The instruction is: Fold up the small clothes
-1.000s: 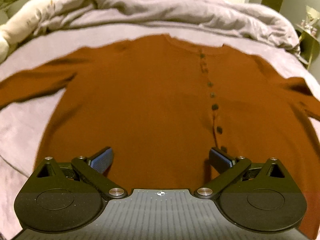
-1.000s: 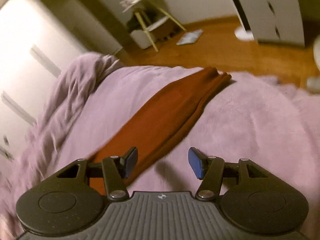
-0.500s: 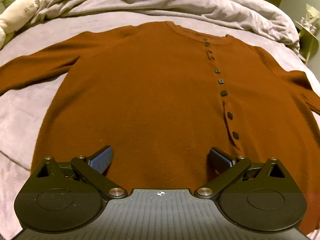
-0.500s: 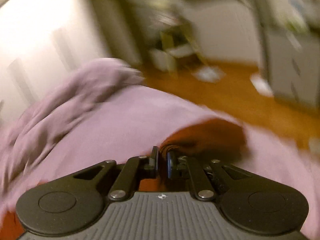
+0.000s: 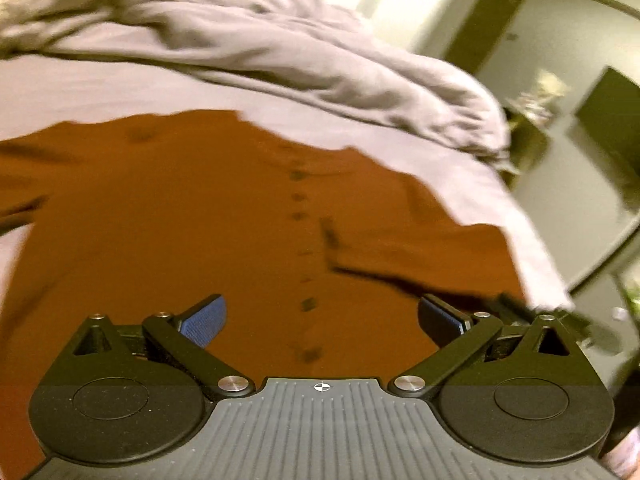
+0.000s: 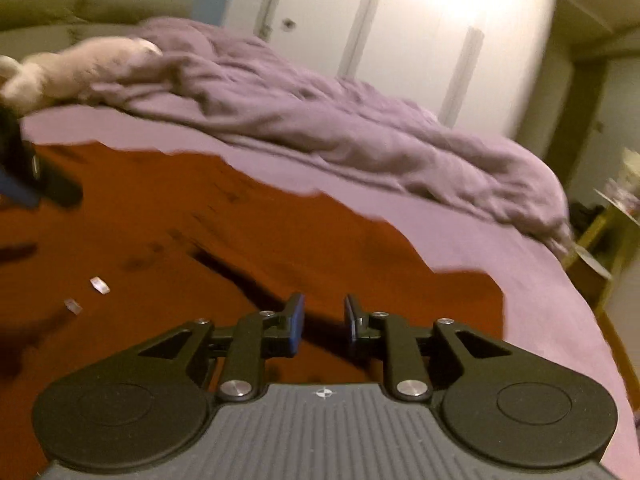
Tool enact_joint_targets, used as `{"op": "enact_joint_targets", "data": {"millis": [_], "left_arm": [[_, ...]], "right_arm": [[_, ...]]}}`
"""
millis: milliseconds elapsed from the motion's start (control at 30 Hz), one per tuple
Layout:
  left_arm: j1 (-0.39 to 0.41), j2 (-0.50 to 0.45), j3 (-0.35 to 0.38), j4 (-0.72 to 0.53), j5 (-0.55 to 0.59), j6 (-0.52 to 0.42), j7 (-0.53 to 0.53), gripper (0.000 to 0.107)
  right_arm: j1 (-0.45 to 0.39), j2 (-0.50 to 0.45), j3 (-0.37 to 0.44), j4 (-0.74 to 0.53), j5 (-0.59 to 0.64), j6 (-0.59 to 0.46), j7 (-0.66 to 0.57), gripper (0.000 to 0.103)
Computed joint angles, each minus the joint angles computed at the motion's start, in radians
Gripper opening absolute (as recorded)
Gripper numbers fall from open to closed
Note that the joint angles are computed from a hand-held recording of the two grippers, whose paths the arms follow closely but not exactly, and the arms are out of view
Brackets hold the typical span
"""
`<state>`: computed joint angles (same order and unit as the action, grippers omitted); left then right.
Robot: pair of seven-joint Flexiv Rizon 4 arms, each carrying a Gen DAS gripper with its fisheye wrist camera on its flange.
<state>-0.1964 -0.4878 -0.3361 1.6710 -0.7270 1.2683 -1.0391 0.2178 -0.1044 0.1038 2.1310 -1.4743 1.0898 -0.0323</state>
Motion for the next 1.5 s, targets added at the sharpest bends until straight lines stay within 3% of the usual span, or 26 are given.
{"op": "enact_joint_targets", "data": {"millis": [100, 200, 300, 367, 433, 533, 600, 733, 767, 1033, 1133, 1233, 1300, 1333, 1500], "left_arm": [[-0.008, -0.094, -0.02, -0.125, 0.005, -0.069, -0.018, 0.103], [-0.015, -0.203, -0.044, -0.271, -0.015, -0.171, -0.065, 0.103], [-0.059, -0.289, 0.005, -0.402, 0.047, -0.256, -0.151, 0.1], [-0.097, -0.347, 0.066, -0.508, 0.128, -0.335, -0.236, 0.075], [-0.105, -0.386, 0.083, -0.571, 0.167, -0.387, -0.29, 0.071], [-0.091, -0.416, 0.04, -0.597, 0.152, -0.378, -0.287, 0.071], [-0.099, -0.446, 0.042, -0.647, 0.157, -0.408, -0.315, 0.056], [-0.117, -0.488, 0.076, -0.739, 0.2, -0.478, -0.379, 0.014], [-0.116, -0.488, 0.076, -0.745, 0.205, -0.489, -0.385, 0.014], [-0.049, -0.352, -0.004, -0.551, 0.16, -0.217, -0.166, 0.013], [-0.042, -0.319, 0.04, -0.525, 0.185, -0.124, -0.147, 0.013], [-0.084, -0.318, 0.194, -0.549, 0.316, -0.089, -0.228, 0.013], [-0.126, -0.334, 0.331, -0.586, 0.429, -0.12, -0.336, 0.013], [-0.128, -0.339, 0.365, -0.594, 0.463, -0.152, -0.37, 0.013], [-0.046, -0.33, 0.28, -0.523, 0.451, -0.176, -0.422, 0.013]], "right_arm": [[0.014, 0.013, 0.015, 0.022, 0.081, -0.076, -0.06, 0.025], [0.013, 0.037, 0.019, 0.056, 0.099, -0.092, -0.065, 0.035], [-0.002, 0.055, 0.017, 0.081, 0.089, -0.07, -0.025, 0.041], [-0.011, 0.056, 0.014, 0.086, 0.08, -0.064, -0.008, 0.045], [-0.017, 0.066, 0.016, 0.1, 0.065, -0.059, 0.004, 0.046], [-0.028, 0.058, 0.011, 0.101, 0.049, -0.044, 0.009, 0.049], [-0.031, 0.05, 0.009, 0.098, 0.048, -0.048, 0.008, 0.054], [-0.031, 0.036, 0.006, 0.087, 0.053, -0.046, 0.021, 0.057], [-0.03, 0.033, 0.005, 0.084, 0.055, -0.048, 0.015, 0.058], [-0.016, 0.014, 0.003, 0.058, 0.094, -0.086, -0.037, 0.059], [-0.005, -0.003, 0.0, 0.038, 0.1, -0.117, -0.05, 0.059], [0.015, -0.034, -0.002, 0.008, 0.1, -0.161, -0.076, 0.06], [0.035, -0.063, -0.005, -0.016, 0.105, -0.204, -0.115, 0.062], [0.046, -0.079, -0.006, -0.03, 0.114, -0.23, -0.144, 0.062], [0.075, -0.127, -0.023, -0.07, 0.119, -0.262, -0.209, 0.062]]}}
